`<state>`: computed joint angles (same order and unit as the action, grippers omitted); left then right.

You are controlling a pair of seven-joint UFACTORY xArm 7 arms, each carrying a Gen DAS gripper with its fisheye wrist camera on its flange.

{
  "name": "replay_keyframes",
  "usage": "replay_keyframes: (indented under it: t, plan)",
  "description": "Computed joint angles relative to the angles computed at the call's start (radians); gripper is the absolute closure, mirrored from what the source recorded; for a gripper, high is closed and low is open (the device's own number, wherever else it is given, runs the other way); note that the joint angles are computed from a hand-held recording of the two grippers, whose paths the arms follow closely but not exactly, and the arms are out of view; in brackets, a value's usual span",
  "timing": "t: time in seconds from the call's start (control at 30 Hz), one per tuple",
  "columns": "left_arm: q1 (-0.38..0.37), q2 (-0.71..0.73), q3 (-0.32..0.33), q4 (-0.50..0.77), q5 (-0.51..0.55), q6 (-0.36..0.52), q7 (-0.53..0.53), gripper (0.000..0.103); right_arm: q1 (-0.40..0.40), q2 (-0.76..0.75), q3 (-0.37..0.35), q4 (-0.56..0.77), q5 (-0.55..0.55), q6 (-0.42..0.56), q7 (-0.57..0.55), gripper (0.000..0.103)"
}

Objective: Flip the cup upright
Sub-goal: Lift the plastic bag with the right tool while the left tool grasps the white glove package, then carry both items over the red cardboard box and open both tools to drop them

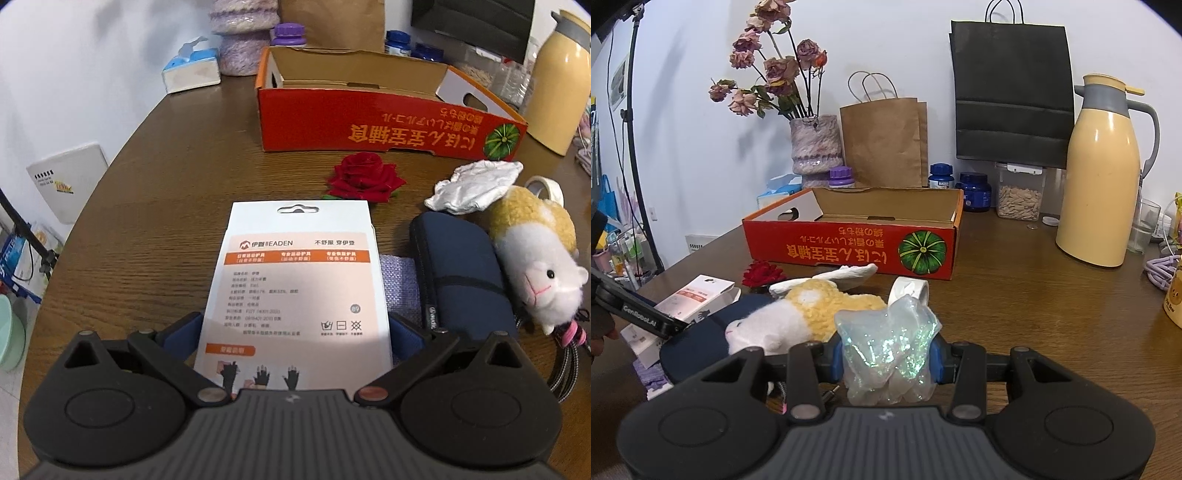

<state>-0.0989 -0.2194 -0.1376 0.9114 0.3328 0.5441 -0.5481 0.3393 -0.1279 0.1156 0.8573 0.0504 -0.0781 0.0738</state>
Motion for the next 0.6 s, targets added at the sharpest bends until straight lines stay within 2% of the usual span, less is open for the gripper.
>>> replay_keyframes:
  t: [0.27, 0.6]
  plan:
    - [0.028, -0.051, -0.025, -0.042, 0.066, -0.052, -0.060, 0.004, -0.055, 0.003, 0.048, 0.010, -0.055, 0.002, 0.046, 0.062]
    - [0.055, -0.094, -0.057, -0.024, 0.121, -0.087, -0.107, 0.004, -0.030, 0.019, 0.032, 0.042, -0.062, 0.003, 0.039, 0.062]
